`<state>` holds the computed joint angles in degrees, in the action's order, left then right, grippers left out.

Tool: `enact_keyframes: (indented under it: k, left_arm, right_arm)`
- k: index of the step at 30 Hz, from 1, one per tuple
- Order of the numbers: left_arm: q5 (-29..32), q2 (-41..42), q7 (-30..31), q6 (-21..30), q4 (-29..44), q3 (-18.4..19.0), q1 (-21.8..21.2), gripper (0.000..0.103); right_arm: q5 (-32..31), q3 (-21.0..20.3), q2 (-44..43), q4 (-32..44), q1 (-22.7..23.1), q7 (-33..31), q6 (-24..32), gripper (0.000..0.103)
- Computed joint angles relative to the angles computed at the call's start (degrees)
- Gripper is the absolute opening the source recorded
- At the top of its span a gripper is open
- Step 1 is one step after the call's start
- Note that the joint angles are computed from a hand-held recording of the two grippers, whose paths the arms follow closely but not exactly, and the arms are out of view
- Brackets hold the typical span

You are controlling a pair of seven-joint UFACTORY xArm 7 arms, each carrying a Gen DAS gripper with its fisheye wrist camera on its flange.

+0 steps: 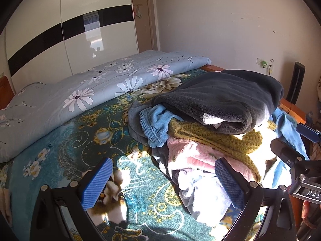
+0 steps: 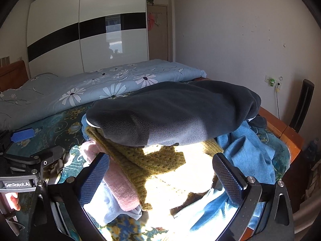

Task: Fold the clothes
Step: 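Approach the clothes pile with both grippers open, then grasp the dark grey fleece jacket on top of the pile with the right gripper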

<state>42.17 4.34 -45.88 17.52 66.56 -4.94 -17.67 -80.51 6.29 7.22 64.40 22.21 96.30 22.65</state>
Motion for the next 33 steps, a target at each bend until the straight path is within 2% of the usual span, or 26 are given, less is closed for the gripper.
enact_keyframes:
  k: [7, 10, 18, 24, 29, 31, 33]
  left_arm:
    - [1.4, -0.9, -0.2, -0.9, -1.0, -0.3, -0.1, 0.103]
    - [4.2, -1.1, -2.1, -1.1, -1.2, -0.3, -0.1, 0.103]
    - [3.1, -1.8, -0.8, -1.3, -1.8, -0.8, 0.5, 0.103]
    - [5.6, -3.2, -4.0, -3.5, -3.2, -0.9, 1.6, 0.103]
    - [-3.6, -4.1, 3.8, -5.1, -5.4, -1.2, 3.1, 0.103]
    - [-1.8, -4.8, 2.4, -5.3, -6.3, -1.1, 3.9, 0.103]
    - [2.3, -5.9, -1.7, -6.1, -7.6, -0.9, 5.2, 0.103]
  right_arm:
    - [-0.3, 0.5, -0.7, -0.7, 0.2, 0.4, 1.0, 0.103]
    - [-1.0, 0.7, -0.8, -0.9, 0.4, 0.9, 1.3, 0.103]
    - [-1.8, 1.1, -0.5, -0.1, 0.8, 1.9, 2.2, 0.103]
    - [-1.5, 1.1, -0.2, 0.4, 1.3, 1.0, 2.2, 0.103]
    - [-1.5, 1.1, 0.1, 1.7, 1.7, 0.2, 2.9, 0.103]
    - [-1.6, 1.0, 0.7, 3.0, 1.7, -0.7, 2.0, 0.103]
    - [-1.3, 1.0, 1.9, 5.0, 2.2, -3.1, 2.7, 0.103]
